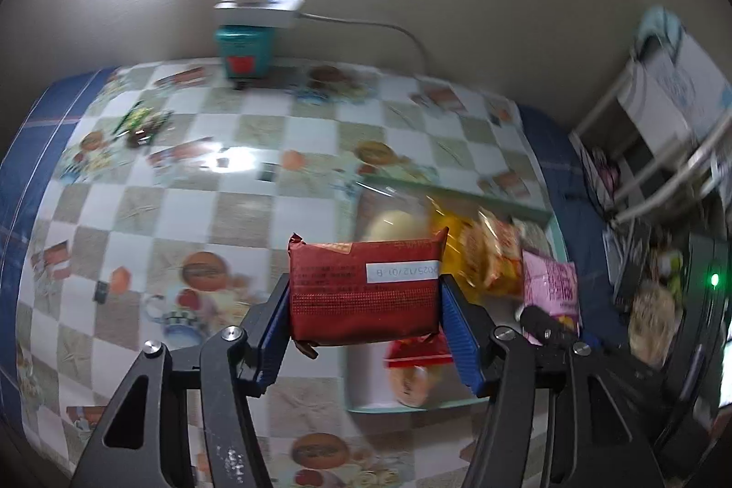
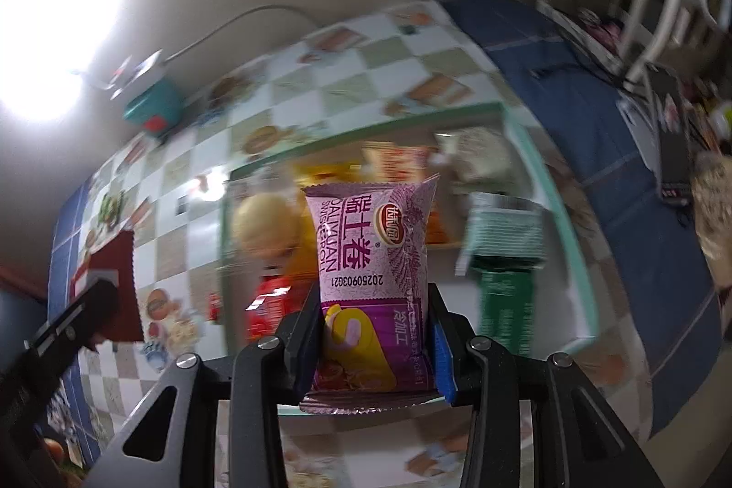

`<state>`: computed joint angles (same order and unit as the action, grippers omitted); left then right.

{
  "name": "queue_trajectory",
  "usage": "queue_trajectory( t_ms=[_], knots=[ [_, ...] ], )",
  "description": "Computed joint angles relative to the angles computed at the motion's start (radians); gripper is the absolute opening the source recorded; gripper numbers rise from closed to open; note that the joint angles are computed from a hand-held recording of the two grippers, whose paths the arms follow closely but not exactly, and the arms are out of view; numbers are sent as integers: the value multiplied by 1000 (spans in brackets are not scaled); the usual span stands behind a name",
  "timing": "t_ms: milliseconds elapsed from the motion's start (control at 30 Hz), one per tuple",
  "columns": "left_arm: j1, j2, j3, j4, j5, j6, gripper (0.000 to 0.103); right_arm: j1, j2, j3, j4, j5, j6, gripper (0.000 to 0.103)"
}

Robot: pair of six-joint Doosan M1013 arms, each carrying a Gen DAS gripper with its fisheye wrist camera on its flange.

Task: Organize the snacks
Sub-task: 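Lift and carry the pink pack and red wafer box over the box lid, then open the right tool releasing the pink pack while the left tool releases the wafer box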

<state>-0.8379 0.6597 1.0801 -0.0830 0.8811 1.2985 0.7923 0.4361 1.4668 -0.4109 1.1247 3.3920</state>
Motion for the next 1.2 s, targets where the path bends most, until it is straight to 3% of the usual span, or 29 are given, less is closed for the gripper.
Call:
queue_trajectory(
  t_ms=[367, 867, 933, 1033, 1200],
  knots=[
    [-68, 66, -82, -10, 85, 77, 62, -22, -46, 104, 74, -29, 51, 43],
    [-45, 113, -119, -161, 160, 82, 64, -37, -51, 142, 132, -80, 62, 46],
    [-46, 115, -122, -152, 166, 73, 68, -38, -53, 143, 133, -78, 66, 48],
    [-41, 115, -125, -160, 168, 75, 73, -38, -55, 146, 132, -73, 81, 61],
    [-30, 97, -113, -158, 144, 77, 73, -32, -56, 134, 108, -51, 89, 62]
  ],
)
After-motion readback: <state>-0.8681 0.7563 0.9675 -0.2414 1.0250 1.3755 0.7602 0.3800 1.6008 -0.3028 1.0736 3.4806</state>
